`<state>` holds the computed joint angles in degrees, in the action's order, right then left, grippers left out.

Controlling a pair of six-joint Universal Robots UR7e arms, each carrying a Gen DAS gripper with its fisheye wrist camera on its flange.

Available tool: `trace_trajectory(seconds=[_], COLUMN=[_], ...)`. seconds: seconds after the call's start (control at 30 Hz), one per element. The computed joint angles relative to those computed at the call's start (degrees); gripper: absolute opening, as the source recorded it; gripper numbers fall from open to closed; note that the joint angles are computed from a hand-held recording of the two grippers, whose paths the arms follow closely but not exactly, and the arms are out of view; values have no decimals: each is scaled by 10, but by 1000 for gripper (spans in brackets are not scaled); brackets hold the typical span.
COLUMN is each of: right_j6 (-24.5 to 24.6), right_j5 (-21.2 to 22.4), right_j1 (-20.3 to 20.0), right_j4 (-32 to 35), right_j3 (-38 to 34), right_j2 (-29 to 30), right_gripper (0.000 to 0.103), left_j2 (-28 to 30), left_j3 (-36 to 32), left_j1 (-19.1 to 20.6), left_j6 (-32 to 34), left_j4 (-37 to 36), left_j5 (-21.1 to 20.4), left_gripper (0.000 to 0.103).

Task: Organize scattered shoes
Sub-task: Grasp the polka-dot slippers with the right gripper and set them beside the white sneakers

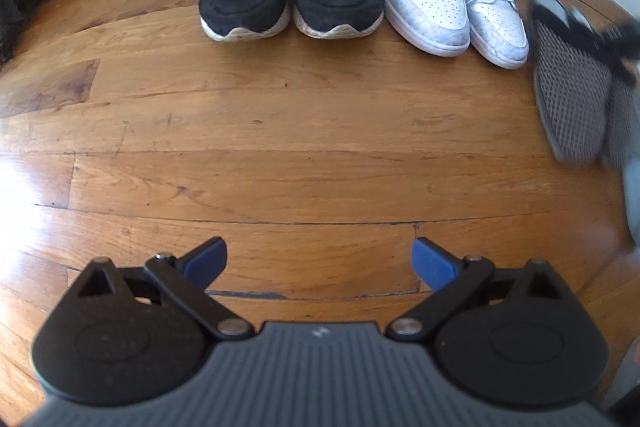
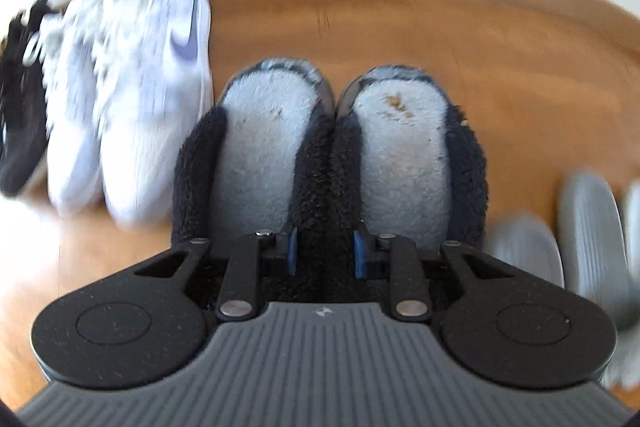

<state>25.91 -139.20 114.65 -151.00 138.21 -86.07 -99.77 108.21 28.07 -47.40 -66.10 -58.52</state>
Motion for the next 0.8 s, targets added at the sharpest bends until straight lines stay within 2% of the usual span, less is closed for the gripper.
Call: trace_trajectory(seconds=[0.1, 0.27, 0.43, 0.53, 0.6, 0.63, 0.67, 0.73, 0.8], right_j6=[-55, -101, -122, -105, -105, -106, -102, -93, -102], right_j5=[-3, 13, 31, 47, 51, 53, 56, 64, 80], right_j1=[-30, -62, -86, -104, -109, -109, -107, -95, -75], right_j4=[-69, -97, -125, -110, -126, -138, -147, -155, -136], right_j3=[-36, -88, -113, -122, -117, -112, -107, -97, -82], right_j2=[44, 70, 87, 85, 83, 81, 74, 53, 11], right_gripper=[24, 24, 25, 28, 32, 40, 56, 78, 79], left_j2=[-7, 5, 19, 27, 31, 32, 32, 34, 39], left_j3=[1, -9, -12, -12, -10, -9, -7, -5, -8], left_j1=[-2, -3, -19, -31, -38, -40, -41, -44, -50], left_j6=[-11, -48, -62, -54, -49, -47, -45, -43, -41], left_j4=[4, 12, -15, -31, -38, -38, -39, -39, -37], left_j5=[2, 24, 45, 48, 45, 43, 41, 37, 35], left_gripper=[100, 100, 100, 100, 100, 100, 100, 100, 100])
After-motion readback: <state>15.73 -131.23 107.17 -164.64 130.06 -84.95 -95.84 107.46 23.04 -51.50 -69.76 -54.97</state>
